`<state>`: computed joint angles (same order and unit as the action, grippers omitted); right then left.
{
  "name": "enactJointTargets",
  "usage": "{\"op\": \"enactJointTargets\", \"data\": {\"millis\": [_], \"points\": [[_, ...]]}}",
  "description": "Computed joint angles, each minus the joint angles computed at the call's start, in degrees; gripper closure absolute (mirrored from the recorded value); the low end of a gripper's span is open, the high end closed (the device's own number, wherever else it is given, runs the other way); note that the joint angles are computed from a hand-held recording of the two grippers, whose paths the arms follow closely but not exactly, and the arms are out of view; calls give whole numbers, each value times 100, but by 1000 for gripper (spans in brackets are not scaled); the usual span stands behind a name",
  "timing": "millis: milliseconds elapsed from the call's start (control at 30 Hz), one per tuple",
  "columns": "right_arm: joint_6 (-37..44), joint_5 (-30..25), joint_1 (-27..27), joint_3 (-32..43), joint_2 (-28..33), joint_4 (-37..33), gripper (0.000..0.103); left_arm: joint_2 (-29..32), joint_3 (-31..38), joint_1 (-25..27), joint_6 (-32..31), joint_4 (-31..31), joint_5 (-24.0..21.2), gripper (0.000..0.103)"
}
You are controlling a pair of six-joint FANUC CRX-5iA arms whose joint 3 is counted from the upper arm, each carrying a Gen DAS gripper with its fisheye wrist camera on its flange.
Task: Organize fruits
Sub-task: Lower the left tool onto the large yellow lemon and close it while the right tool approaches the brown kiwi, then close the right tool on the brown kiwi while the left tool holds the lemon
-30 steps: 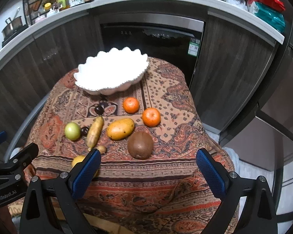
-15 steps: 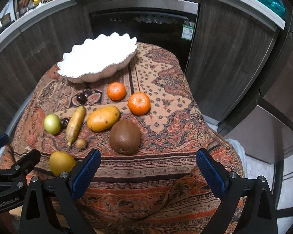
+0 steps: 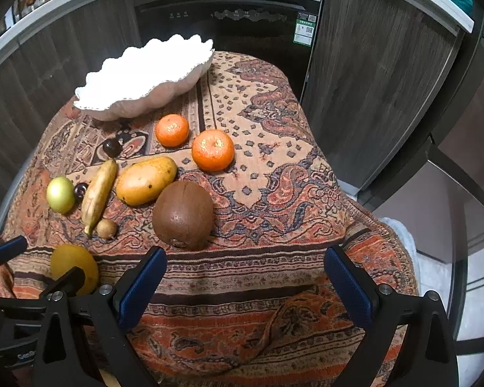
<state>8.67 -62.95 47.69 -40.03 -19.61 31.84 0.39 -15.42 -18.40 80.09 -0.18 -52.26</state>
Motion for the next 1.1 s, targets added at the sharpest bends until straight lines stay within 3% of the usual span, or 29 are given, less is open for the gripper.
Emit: {"op": "enactJointTargets", "data": {"millis": [167, 300, 433, 800, 1100], "points": [[71, 39, -47, 5, 73, -80, 4, 176, 13, 17, -80, 73, -79, 11], [133, 58, -63, 20, 122, -123, 4, 298, 12, 53, -248, 231, -156, 27], [203, 87, -91, 44, 168, -174, 4, 381, 14, 72, -347, 344, -185, 36], [484, 325, -183, 154, 355, -212, 4, 278, -35, 243, -358, 492, -165, 37], [806, 870, -433, 363, 762, -186, 4, 126, -91, 424, -246, 472, 32, 37]]}}
